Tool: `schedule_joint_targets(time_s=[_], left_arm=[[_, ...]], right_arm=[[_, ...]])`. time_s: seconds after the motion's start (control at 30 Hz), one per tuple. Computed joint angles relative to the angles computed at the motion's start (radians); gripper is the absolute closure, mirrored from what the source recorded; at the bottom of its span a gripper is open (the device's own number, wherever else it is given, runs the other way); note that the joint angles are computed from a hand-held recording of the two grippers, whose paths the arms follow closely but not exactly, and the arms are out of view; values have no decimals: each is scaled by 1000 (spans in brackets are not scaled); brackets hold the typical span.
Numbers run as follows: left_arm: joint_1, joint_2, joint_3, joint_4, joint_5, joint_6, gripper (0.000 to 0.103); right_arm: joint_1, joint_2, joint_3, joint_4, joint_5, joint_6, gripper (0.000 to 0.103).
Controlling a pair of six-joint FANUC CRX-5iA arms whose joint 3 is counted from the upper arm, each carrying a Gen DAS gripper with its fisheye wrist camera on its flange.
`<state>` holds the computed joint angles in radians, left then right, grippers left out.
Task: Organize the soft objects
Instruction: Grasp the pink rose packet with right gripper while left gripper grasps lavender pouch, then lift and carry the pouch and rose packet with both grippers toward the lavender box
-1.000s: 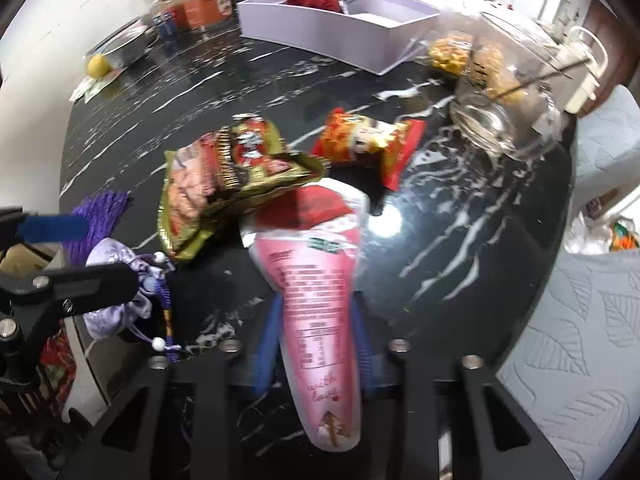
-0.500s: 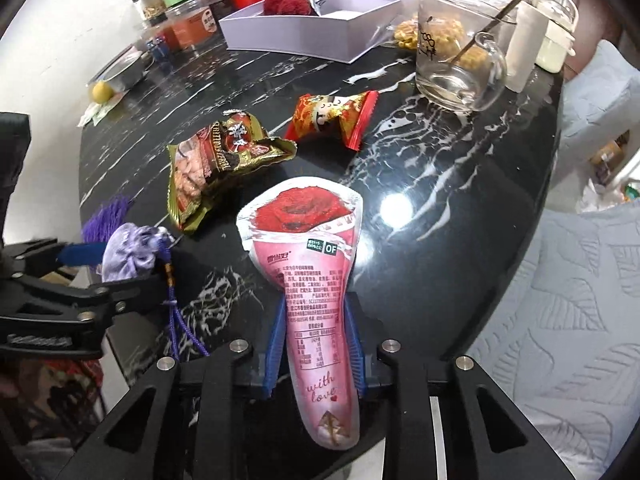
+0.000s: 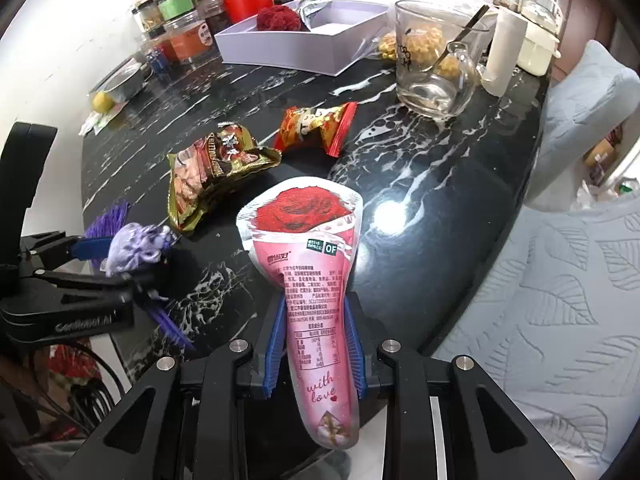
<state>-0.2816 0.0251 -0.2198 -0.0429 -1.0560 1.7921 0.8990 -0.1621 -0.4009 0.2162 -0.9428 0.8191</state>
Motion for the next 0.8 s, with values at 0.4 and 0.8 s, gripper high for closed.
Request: schedule_joint_targets(time_s=[0.4,0.8], left_arm=[[0,-66,-3,53,-7,-58,54],[-16,-126,11,75,-14,-76,54]], right_arm=[[17,-45,-13,9,9,-16,75],[55,-128,-37,56,-11,-72,75]])
